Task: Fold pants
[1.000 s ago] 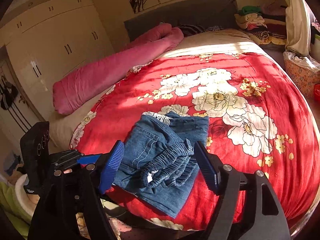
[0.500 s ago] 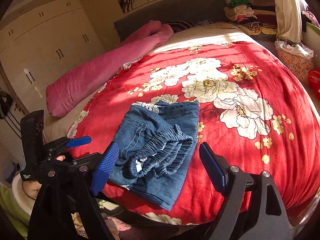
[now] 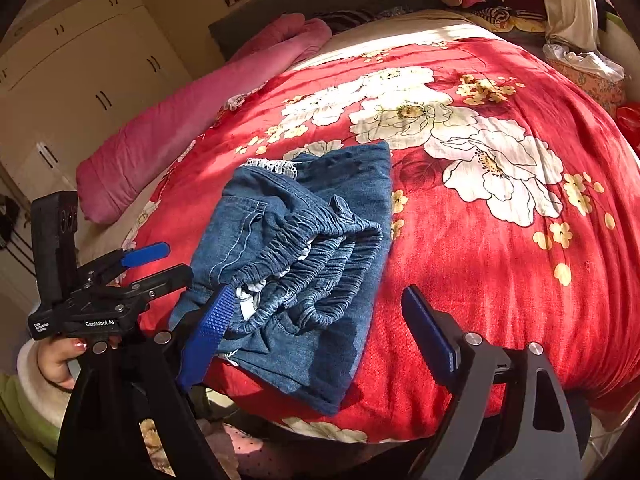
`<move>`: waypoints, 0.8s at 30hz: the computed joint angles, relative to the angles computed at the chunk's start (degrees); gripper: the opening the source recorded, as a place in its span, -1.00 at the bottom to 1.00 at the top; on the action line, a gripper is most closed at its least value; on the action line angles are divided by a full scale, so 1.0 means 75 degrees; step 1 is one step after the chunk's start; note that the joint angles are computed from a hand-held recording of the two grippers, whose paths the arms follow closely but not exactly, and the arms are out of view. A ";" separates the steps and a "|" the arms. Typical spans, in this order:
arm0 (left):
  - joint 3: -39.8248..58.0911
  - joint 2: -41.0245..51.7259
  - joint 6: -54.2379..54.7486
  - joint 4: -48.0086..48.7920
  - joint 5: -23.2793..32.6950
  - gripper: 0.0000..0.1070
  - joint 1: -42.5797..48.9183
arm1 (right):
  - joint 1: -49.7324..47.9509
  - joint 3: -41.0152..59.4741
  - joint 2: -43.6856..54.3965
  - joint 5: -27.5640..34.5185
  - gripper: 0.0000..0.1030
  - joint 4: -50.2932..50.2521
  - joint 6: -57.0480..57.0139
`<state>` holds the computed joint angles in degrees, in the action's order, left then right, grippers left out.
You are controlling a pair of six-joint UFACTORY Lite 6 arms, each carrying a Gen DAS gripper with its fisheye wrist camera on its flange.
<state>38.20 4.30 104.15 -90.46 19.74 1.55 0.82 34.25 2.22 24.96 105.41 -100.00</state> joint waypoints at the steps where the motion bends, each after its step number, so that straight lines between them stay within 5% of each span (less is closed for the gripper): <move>1: 0.0063 0.0129 0.0117 -0.0132 -0.0030 0.63 -0.0015 | 0.0049 0.0067 0.0136 -0.0039 0.65 0.0103 -0.0069; 20: 0.1123 0.2090 0.1364 -0.1484 0.0213 0.75 0.0028 | 0.0517 0.0850 0.2295 0.0513 0.72 0.2985 -0.2329; 24: 0.1184 0.2174 0.1193 -0.1363 0.0374 0.72 0.0040 | 0.0761 0.0888 0.2322 0.0374 0.59 0.3480 -0.2739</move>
<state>47.08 20.60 113.09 -100.68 22.55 1.84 6.53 40.91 19.63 27.77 131.51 -120.54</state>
